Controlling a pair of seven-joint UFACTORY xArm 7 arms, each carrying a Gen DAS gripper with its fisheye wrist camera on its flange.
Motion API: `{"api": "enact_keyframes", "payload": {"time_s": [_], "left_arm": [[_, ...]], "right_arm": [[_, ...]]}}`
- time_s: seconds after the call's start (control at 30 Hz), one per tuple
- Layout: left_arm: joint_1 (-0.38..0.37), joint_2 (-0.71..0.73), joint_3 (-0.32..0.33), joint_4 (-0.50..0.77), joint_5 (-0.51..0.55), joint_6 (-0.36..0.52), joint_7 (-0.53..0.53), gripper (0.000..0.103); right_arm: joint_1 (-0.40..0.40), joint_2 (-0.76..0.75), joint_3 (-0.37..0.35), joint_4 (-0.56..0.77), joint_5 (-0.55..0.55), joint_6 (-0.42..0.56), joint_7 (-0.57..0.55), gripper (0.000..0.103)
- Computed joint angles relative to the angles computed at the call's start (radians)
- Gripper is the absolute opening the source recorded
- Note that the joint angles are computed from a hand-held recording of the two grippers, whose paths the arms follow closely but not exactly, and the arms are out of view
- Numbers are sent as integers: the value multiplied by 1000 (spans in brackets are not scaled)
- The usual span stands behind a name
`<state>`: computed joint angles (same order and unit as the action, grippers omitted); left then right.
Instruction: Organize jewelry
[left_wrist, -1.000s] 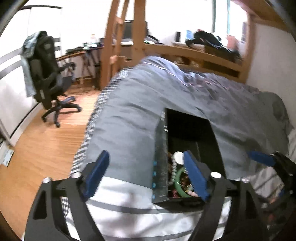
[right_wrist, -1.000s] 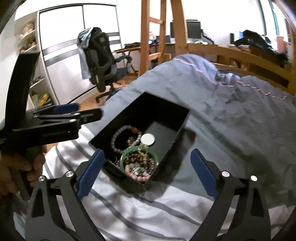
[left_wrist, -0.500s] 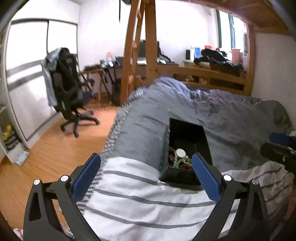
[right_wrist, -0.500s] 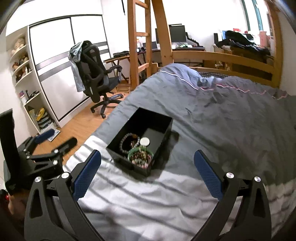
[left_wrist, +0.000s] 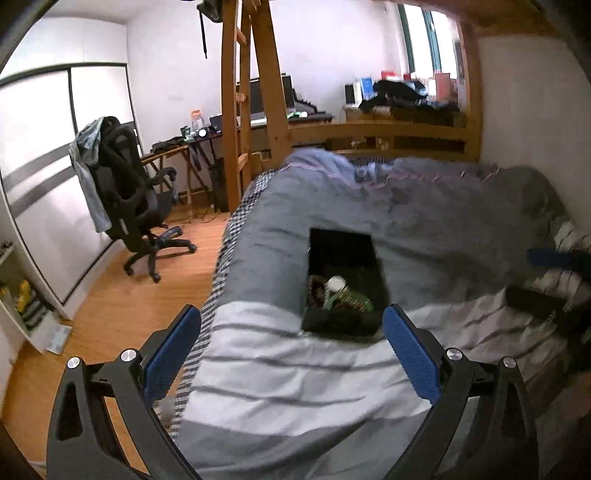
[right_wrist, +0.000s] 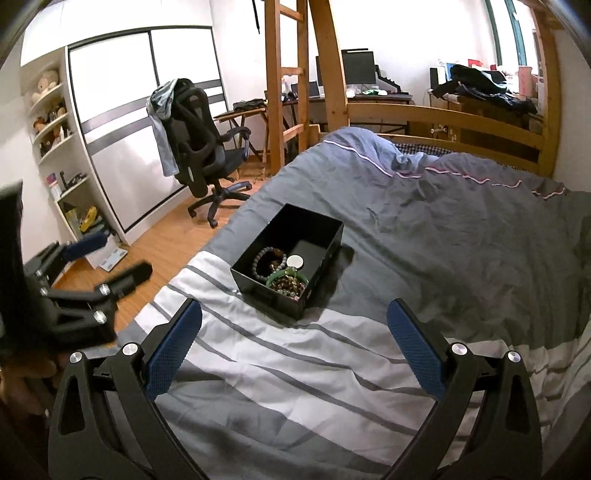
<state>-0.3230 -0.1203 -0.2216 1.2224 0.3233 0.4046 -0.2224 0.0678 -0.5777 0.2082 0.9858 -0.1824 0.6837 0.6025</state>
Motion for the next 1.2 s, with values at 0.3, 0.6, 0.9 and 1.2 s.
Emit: {"api": "enact_keyframes", "payload": {"time_s": [0.3,0.6,0.9,1.2], "left_arm": [[38,-60,-33,-94,122,-37,-109,97],[26,-44,-31,-98,123,-64,-68,97],[18,-38,-19,-99,48,-58,-30,97],[19,-40,-38,-102,106,-54,-41,97]], "right_arm": [[5,-47,20,-48,-3,-15,12,99],[-4,-63,24,-79,-6,-33,44,99],[-2,-63,25,-98,-9,-41,48,99],[0,-62,24,-102,-11,-44,42,99]]}}
